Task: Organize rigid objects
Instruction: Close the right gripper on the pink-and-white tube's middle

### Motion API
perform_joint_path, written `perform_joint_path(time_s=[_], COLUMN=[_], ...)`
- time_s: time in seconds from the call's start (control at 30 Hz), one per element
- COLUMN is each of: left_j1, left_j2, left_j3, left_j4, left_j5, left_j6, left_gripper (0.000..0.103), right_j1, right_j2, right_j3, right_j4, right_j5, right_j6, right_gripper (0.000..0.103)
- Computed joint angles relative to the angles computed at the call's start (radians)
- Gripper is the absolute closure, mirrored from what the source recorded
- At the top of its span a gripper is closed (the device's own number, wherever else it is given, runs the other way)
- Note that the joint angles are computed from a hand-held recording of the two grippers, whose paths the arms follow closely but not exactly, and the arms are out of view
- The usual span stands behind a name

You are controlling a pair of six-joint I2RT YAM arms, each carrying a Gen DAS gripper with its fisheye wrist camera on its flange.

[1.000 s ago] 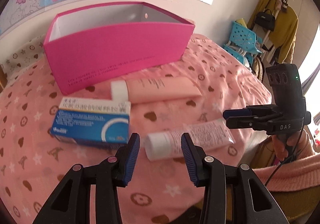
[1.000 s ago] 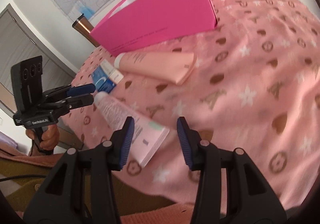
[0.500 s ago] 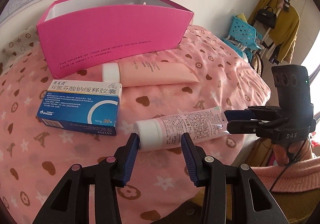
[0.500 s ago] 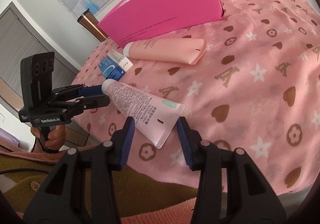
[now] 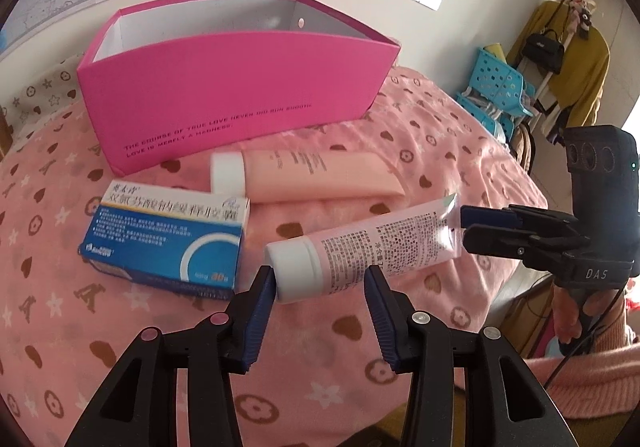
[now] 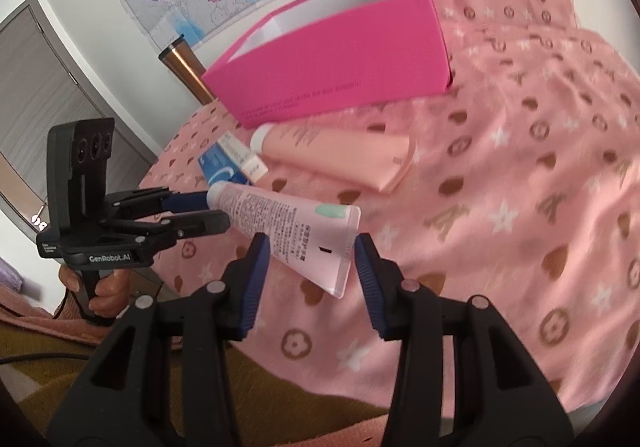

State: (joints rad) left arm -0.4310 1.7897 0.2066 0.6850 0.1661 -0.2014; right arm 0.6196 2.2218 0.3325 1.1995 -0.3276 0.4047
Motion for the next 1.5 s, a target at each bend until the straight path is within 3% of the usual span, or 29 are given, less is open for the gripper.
perform_joint_path(time_s=[0.17, 0.27, 0.5, 0.67, 0.83, 1.1, 1.37, 1.5], left_j1=[0.012, -0.016, 0.01, 0.003, -0.018, -0.049, -0.059, -0.079], left_j2=[-0.024, -0.027, 0.123, 0.119, 0.132, 0.147, 0.152, 0.14], left_j3=[0.031, 0.055, 0.131, 0.105, 0.159, 0.181, 0.204, 0.195], left_j4=[-0.022, -0.031, -0.025, 0.015, -0.019, -0.035, -0.048, -0.051], left_j5=[0.068, 0.046, 0.064, 0.071, 0.063, 0.054, 0.044, 0.012], left_j6=[-0.012, -0.01, -0.026, 0.002, 0.021, 0.034, 0.052, 0.048], left_gripper=[0.057, 0.058, 0.058, 0.058, 0.058, 0.059, 0.059, 0.059], right_j1=[-0.019, 0.005, -0.04, -0.155, -0.193, -0.126, -0.119, -0.083], right_j2=[-0.045, -0.063, 0.06, 0.139, 0.173, 0.243, 0.288, 0.284], right_j3=[0.022, 0.055, 0.15, 0.048, -0.036, -0.069, -0.107, -0.103], right_j4=[-0.04, -0.085, -0.103, 0.092, 0.168, 0.243, 0.326, 0.336], right_j5=[-0.025, -0.011, 0.009, -0.084, -0.135, -0.089, -0.108, -0.054], right_j6=[-0.028, -0.046, -0.019, 0.029, 0.027, 0.077, 0.094, 0.118], right_gripper=[0.061, 0.065, 0.066, 0.065, 0.065, 0.065, 0.065, 0.065])
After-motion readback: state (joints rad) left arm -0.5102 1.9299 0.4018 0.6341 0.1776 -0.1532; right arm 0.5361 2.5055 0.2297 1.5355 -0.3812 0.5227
